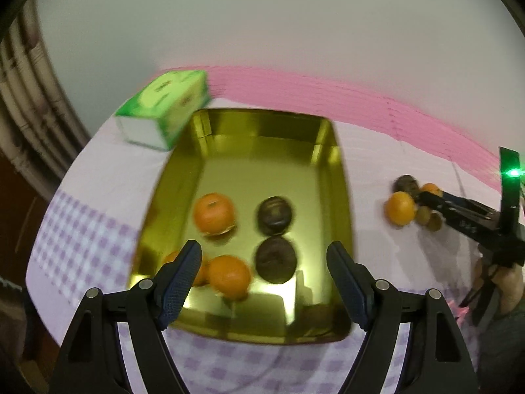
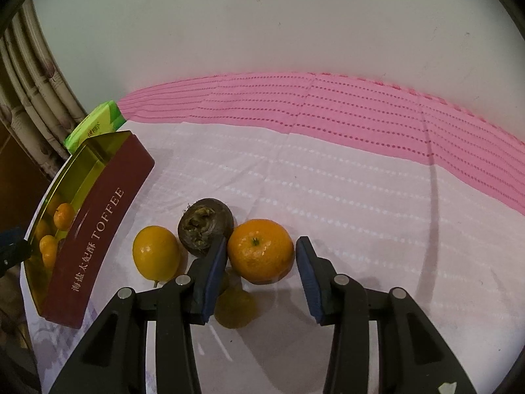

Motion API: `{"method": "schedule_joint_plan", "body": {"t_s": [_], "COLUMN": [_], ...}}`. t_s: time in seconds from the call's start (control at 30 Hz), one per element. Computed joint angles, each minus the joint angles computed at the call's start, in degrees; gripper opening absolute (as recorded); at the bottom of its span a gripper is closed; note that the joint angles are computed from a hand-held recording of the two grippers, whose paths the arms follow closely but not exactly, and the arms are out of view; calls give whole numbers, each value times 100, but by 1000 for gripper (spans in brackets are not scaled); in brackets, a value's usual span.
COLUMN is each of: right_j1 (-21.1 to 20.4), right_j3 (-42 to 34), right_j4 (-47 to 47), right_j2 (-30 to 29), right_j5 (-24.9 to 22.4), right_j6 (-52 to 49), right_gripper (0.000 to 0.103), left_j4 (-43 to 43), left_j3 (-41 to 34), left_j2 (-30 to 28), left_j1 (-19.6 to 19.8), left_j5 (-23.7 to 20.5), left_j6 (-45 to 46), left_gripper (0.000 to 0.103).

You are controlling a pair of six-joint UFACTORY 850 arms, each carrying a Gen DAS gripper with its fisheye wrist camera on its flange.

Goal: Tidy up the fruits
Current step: 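Grasp a small orange from the remaining fruit with the right gripper, then grasp the large yellow orange with the left gripper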

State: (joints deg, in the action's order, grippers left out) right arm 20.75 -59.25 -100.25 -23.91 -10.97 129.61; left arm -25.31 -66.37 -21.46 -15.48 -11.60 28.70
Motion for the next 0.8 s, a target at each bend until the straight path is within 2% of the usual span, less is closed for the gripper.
{"method": "schedule_joint_plan", "body": {"t_s": [0.1,0.2,0.3,0.47,0.57,0.73,0.8], "right_j1": [-16,50,180,319,333,247,225], "right_j3": [6,-10,50,379,637,981,1034], "right_j4": [-122,213,658,889,969,960,863], "right_j2": [-12,-27,0,197,347,593,616], "right_j5": [51,-109,-603,-1352,-1608,-1712,-1715], "right_j6": [109,-328,-741,-842,-686,-328,-225], "right_gripper": [41,38,38,38,38,37,37], "left_j4": [-63,-163,-253,-460,-537,178,17], "left_j3": [-104,-174,-209,-347,-389,-630,-748], "left_j2": [-65,-114,-153,-283,-331,-581,-697], "left_j1": [-181,-357,-503,-684,-780,-928,-948], "left_j5": [-84,-147,-155,-276,-219,-286,-385], "left_j6": [93,246,340,429,512,-331,-272], "left_gripper": [79,79,79,79,79,79,79]}}
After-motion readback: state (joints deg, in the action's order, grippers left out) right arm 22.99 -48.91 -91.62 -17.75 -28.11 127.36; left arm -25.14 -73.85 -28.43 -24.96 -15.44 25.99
